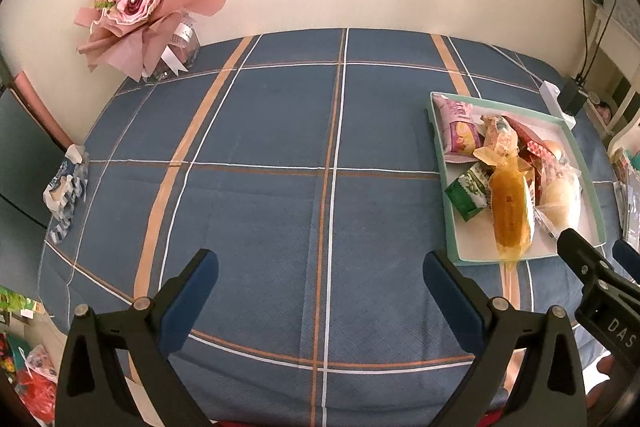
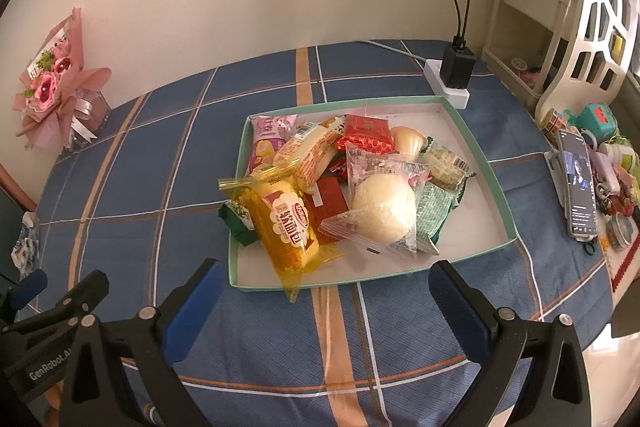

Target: Organize snacks

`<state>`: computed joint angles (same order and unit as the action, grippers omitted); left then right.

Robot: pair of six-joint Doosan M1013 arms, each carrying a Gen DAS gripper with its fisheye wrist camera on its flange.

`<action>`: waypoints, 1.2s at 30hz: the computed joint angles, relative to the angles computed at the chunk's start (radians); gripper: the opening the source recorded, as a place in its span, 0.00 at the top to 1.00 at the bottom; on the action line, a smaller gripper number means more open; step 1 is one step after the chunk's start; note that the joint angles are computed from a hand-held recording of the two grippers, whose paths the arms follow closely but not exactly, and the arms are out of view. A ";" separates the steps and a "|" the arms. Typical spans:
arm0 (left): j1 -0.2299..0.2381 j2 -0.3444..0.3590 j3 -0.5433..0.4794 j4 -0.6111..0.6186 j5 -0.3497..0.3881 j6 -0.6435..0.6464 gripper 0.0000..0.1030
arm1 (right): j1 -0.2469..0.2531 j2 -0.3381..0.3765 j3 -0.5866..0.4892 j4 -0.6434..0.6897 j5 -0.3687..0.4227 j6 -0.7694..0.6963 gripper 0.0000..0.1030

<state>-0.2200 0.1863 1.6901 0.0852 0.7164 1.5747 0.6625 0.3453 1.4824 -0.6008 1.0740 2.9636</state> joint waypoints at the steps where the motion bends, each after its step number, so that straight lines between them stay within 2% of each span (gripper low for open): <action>1: -0.002 -0.001 0.001 0.005 -0.002 -0.004 0.01 | 0.000 0.000 -0.001 0.001 0.001 -0.002 0.00; 12: 0.005 0.009 -0.013 0.011 0.016 -0.049 0.01 | -0.004 0.003 -0.001 0.017 -0.006 -0.017 0.00; 36: 0.011 0.017 -0.023 -0.010 0.037 -0.048 0.01 | -0.006 0.010 -0.008 0.026 -0.003 -0.031 0.00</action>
<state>-0.2086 0.2037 1.6670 0.0754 0.7532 1.5265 0.6566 0.3554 1.4744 -0.5747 1.0707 2.9326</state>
